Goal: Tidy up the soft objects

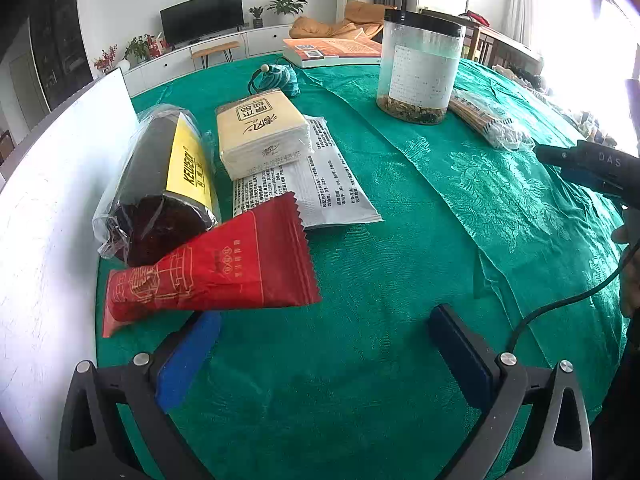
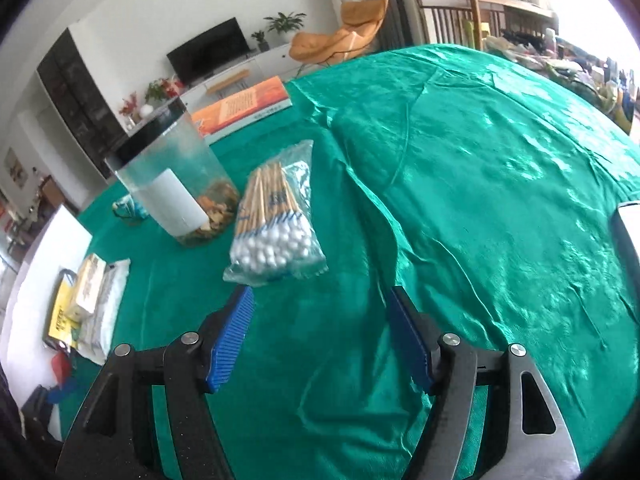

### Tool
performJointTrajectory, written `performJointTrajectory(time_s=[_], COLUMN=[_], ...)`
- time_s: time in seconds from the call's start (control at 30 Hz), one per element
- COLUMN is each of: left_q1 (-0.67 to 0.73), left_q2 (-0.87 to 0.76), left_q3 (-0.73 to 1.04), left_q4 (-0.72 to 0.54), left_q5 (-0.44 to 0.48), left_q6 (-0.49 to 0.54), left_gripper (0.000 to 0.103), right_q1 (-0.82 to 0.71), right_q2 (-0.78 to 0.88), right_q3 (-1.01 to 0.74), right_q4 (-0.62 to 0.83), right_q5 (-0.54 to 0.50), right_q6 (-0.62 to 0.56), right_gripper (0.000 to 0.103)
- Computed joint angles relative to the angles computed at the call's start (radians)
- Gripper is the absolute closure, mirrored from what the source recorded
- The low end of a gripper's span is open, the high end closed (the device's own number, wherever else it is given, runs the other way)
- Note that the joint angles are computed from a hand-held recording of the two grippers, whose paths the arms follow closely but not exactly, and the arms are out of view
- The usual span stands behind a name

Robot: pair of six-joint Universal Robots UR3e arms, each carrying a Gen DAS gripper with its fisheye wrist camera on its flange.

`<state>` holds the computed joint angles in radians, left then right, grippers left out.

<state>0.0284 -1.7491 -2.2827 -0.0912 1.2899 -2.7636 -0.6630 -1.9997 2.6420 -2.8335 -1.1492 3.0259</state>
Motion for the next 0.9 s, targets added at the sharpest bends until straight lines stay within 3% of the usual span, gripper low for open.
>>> performJointTrajectory(time_s=[0.27, 0.73, 0.9], left_q1=[0.001, 0.001, 0.001], left_q2=[0.0, -0.001, -0.001], left_q3=[0.0, -0.001, -0.001], left_q4=[0.0, 0.002, 0.002], left_q5=[-0.001, -0.002, -0.002], left_q6=[0.001, 0.001, 0.001], left_gripper=[0.0, 0.0, 0.0], right_q1=[0.284, 0.301, 0.345], right_q2=[0.218, 0.267, 0.313], right_q3=[-0.068, -0.073, -0.107], right_q4=[-0.185, -0.217, -0.23], right_q5=[-0.337, -0.363, -0.409], right_q6=[0.037, 0.04, 0.094], right_gripper=[0.03, 0.016, 0.014])
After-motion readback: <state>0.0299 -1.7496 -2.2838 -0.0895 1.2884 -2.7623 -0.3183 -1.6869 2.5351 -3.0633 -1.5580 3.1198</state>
